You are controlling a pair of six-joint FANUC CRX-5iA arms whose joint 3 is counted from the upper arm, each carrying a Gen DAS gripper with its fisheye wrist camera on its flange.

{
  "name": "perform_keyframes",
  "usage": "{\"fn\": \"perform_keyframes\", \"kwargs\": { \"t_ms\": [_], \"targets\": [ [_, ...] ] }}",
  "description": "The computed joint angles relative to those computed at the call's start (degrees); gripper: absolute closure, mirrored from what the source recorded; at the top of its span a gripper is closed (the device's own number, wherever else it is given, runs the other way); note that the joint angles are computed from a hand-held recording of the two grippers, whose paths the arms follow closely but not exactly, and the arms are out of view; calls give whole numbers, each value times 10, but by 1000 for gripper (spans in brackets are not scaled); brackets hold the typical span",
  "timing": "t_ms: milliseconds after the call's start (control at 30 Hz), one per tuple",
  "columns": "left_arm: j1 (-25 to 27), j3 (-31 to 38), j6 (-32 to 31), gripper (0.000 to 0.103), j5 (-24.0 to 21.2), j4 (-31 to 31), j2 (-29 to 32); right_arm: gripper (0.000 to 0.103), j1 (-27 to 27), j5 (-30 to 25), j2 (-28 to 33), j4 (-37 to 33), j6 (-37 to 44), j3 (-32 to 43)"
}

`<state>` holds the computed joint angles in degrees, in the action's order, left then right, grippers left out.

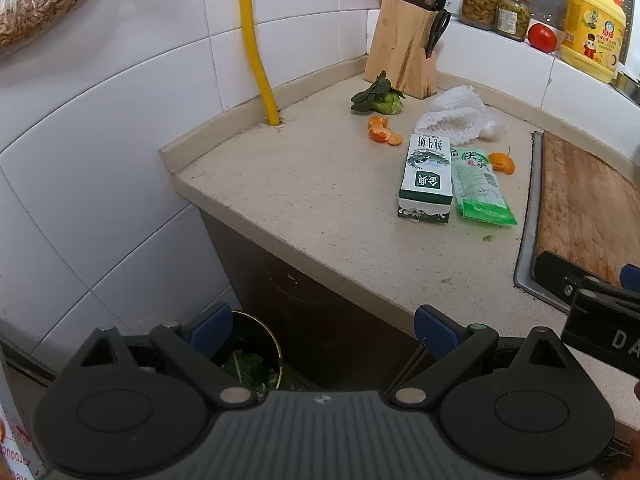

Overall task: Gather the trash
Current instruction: 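Move both tools toward the milk carton and green packet on the counter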

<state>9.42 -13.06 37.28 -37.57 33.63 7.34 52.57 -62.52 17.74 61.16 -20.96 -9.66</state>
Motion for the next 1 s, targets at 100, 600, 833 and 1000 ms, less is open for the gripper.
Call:
{"fn": "perform_keyframes", "kwargs": {
  "t_ms": [100,600,833,1000],
  "targets": [
    [0,-7,-6,8,11,8,-5,0,4,6,-4,18,-17,-10],
    [6,-20,-12,10,25,23,-12,0,-2,75,-20,38,-52,-37],
    [7,-28,-29,10,32,56,-12,0,1,65,-19,49,-55,-36],
    [-4,-6,13,13,41,18,1,0,-18,98,-21,41,-29,-34]
  ]
}}
